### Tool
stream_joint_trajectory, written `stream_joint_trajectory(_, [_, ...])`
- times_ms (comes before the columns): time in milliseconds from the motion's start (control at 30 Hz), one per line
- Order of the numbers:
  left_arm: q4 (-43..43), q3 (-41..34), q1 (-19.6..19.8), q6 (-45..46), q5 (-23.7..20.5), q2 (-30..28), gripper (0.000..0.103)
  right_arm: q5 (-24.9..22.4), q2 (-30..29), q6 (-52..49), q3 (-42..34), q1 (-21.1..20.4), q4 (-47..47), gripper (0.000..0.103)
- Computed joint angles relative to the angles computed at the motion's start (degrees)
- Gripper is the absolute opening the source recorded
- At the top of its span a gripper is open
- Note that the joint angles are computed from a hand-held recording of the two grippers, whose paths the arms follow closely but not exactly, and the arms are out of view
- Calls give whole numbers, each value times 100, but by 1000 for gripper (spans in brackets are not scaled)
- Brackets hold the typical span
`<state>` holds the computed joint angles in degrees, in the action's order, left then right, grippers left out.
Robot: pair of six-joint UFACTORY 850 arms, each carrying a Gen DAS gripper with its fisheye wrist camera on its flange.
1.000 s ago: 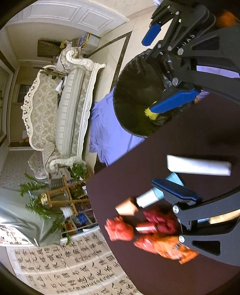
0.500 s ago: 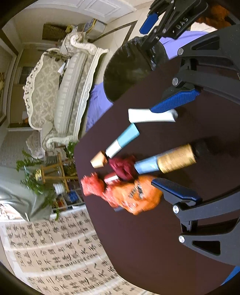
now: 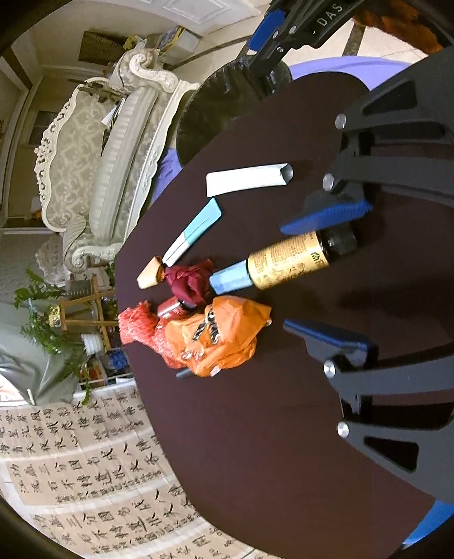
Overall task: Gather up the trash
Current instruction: 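Grasp the brown glass bottle with the left tool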
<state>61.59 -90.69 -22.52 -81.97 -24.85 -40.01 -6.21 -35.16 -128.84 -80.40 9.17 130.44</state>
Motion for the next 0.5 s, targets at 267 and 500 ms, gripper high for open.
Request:
stream_joint_trajectory(267, [-147, 89, 50, 219, 277, 29, 35, 42, -17, 116, -8, 36, -123, 53])
stream_joint_trajectory(500, [60, 171, 73, 156, 363, 74, 27, 95, -76, 657, -89, 103, -695, 53])
